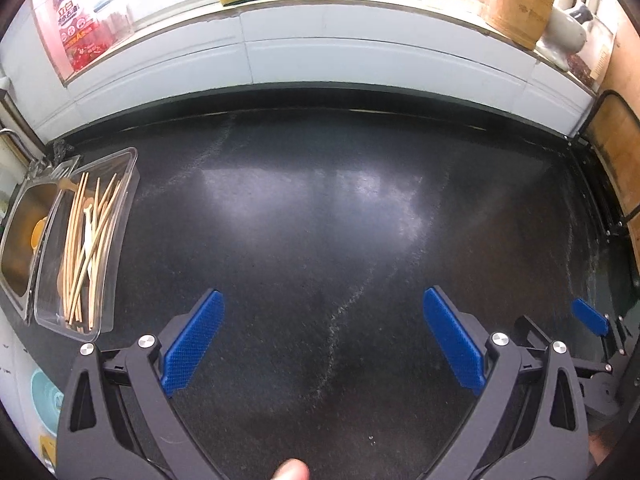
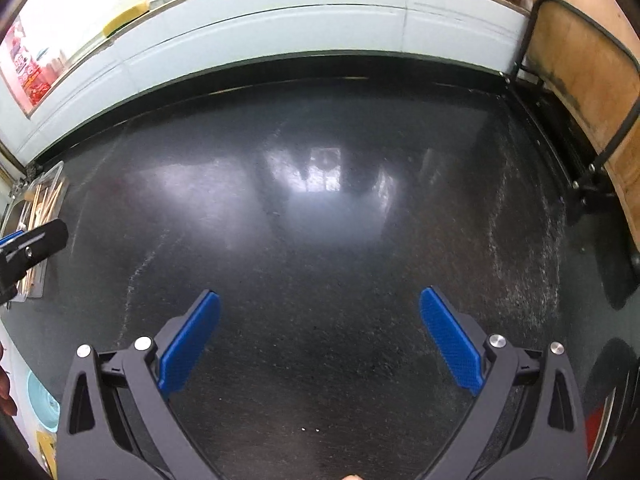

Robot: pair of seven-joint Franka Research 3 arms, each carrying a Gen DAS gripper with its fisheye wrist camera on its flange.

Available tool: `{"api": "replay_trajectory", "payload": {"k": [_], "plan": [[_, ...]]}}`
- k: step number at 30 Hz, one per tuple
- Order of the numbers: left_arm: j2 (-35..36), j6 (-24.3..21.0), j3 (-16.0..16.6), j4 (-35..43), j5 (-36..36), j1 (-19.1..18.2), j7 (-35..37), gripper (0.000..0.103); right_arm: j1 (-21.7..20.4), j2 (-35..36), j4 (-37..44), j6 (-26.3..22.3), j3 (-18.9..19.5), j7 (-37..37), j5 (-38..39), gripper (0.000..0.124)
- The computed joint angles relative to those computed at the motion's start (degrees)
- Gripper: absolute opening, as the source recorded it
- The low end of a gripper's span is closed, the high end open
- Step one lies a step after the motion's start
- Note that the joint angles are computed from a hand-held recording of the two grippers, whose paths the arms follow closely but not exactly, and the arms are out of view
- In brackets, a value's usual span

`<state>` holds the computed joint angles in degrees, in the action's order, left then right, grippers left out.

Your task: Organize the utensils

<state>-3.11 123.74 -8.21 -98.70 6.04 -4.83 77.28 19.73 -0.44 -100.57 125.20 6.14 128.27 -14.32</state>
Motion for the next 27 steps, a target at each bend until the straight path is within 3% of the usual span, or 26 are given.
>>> {"api": "replay_trajectory", "payload": {"k": [9,17,27], "plan": [[1.5,-0.7,0.7,0.0,-3.0,1.0,3.9,0.097,1.1,2.2,3.2,-2.3,0.1,1.8,-2.1,0.097],[3.6,-1.4,1.4,1.6,-6.7,2.6,6.2,0.097,3.5,6.3,9.8,-8.4,-0.3,2.8,-4.3,0.097],[4.3,-2.3,1.9,2.8,-7.7,4.4,7.3,0.097,6.0,10.7,15.6,-11.1,-1.1,3.3,-2.6,0.097]]}}
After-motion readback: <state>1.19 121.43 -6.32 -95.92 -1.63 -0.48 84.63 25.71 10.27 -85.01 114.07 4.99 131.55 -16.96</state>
